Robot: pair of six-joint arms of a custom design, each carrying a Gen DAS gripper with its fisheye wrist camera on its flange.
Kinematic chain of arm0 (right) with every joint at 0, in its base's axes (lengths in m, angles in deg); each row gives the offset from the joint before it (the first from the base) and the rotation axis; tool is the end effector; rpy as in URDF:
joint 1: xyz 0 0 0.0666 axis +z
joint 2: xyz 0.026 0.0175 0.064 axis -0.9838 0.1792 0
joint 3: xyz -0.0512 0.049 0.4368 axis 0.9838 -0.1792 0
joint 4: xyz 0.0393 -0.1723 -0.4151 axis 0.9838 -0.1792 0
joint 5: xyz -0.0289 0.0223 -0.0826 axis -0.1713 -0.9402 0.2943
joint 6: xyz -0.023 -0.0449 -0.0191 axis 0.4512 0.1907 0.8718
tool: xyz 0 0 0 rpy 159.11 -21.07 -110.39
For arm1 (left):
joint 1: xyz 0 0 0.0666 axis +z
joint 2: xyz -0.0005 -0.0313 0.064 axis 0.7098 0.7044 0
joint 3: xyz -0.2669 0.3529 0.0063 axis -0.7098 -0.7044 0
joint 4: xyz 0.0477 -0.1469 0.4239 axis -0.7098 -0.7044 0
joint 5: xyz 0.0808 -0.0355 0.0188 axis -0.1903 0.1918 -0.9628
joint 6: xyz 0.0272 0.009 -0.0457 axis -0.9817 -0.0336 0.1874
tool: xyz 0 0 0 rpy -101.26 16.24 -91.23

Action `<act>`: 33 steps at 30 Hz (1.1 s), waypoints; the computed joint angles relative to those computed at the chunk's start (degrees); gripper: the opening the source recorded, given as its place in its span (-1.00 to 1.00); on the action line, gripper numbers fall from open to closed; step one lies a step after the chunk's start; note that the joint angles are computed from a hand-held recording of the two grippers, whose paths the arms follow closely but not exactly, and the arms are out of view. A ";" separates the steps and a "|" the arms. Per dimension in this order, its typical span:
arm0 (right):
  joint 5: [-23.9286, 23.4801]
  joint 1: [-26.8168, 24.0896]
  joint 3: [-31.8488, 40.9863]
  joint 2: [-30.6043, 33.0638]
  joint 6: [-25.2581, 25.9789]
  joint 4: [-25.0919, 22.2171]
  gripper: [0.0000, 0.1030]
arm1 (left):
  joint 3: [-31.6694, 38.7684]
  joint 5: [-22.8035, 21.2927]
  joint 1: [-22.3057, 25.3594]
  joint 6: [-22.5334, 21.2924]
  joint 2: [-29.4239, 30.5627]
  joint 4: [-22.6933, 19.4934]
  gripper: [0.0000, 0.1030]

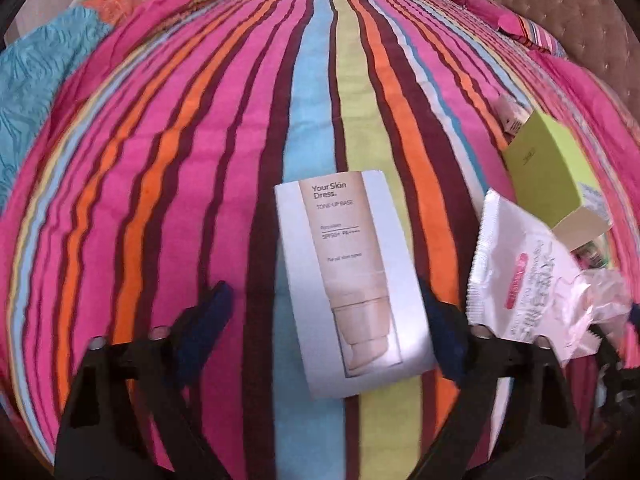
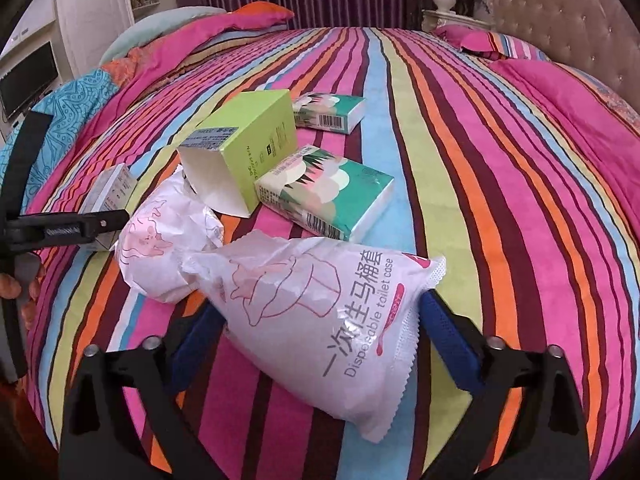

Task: Collect trash
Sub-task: 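Grasp the white cosmetic box with left tool while right tool grasps the white wrapper, then carry the white box and white wrapper down over the wastebasket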

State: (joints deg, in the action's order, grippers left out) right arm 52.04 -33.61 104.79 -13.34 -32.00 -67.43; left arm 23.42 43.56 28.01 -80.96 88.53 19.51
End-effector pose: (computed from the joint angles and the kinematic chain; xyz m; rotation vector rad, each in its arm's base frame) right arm 0.3314 0.3194 0.5291 0.1003 2.3981 0.0779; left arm 0.4893 -0.1504 0.5263 0.2904 2.6242 -0.0665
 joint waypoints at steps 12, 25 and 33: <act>0.08 1.84 0.08 -1.08 -6.71 -1.69 0.35 | -2.00 3.14 1.53 -2.45 -3.04 1.64 -0.08; 2.18 6.86 -1.80 -6.13 -16.78 -3.74 0.34 | -6.47 9.27 3.73 -4.25 -11.14 -0.34 -0.08; 5.40 12.15 -3.23 -8.48 -23.98 -6.15 0.34 | -11.74 11.52 5.76 -7.40 -19.47 -2.13 -0.08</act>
State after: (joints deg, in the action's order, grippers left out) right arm 57.45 -21.46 101.57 -21.82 -55.98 -73.58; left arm 11.68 55.08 33.77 -88.35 69.06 17.37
